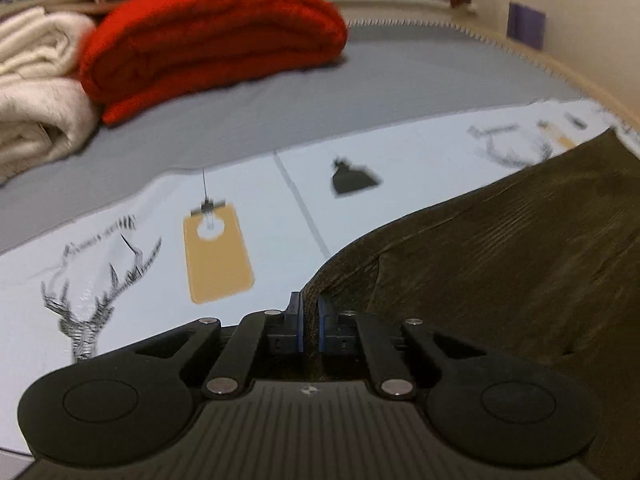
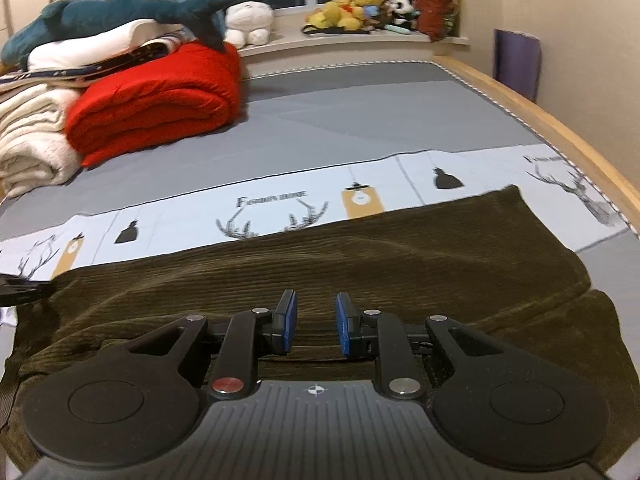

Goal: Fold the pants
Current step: 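Grasp the grey waistband with the left gripper while the right gripper pinches the pant leg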

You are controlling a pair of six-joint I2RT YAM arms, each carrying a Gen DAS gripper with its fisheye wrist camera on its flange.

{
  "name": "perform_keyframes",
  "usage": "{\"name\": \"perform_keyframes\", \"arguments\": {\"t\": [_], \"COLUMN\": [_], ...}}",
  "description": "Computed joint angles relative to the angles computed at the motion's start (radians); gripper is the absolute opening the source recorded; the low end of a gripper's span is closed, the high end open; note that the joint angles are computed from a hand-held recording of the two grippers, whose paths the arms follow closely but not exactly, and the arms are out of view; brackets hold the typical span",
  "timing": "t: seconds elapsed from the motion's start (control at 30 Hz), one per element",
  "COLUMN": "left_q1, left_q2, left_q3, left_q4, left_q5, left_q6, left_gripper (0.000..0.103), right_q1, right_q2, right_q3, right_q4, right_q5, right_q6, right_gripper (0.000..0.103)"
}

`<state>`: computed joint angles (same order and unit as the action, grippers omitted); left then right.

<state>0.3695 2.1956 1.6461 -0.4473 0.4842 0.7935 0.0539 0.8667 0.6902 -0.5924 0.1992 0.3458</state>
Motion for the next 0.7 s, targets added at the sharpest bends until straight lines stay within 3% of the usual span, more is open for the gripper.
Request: {"name": "perform_keyframes", "arguments": {"t": [0.1, 0.23, 0.33, 0.43, 0.5, 0.53, 0.63, 0.7], "left_q1": [0.014, 0.129, 0.31, 0.468, 0.486, 0.496, 0.557, 0.554], "left_q2": [-0.193, -0.461, -0.575, -0.563, -0.567, -0.548, -0.318, -0.24], "left_q3": [-0.175, -0.367, -0.442, -0.512, -0.554, -0.524, -0.252, -0.187], "left_q4": [-0.032, -0.185, -0.444, -0.622, -0.567, -0.584, -0.857, -0.845], "left_q5": [0.014, 0.123, 0.247, 0.212, 0.107, 0.118, 0.201, 0.14], "left_q6": [0.143, 0.302, 0.512, 0.734, 0.674, 0.633, 0.49, 0.343], "left_gripper": [0.006, 0.005, 0.005, 0.007, 0.007, 0.009, 0.053, 0.053], "right_q1": [-0.05, -0.113, -0.13, -0.141, -0.149, -0.155, -0.191, -0.224], "right_q2": [-0.022, -0.06, -0.095, -0.126, -0.128, -0.128, -0.132, -0.129], "right_q3": [-0.011, -0.031, -0.043, -0.055, -0.06, -0.062, -0.073, -0.078], "right_q4": [-0.024, -0.061, -0.091, -0.117, -0.13, -0.133, -0.143, -0.139], "right_q5": [-0.029, -0.101, -0.124, -0.139, -0.143, -0.148, -0.175, -0.211], "right_q6": [0.02, 0.052, 0.073, 0.097, 0.115, 0.123, 0.15, 0.168], "right_gripper": [0.022, 0.022, 0.022, 0.022, 0.022, 0.022, 0.023, 0.023]}}
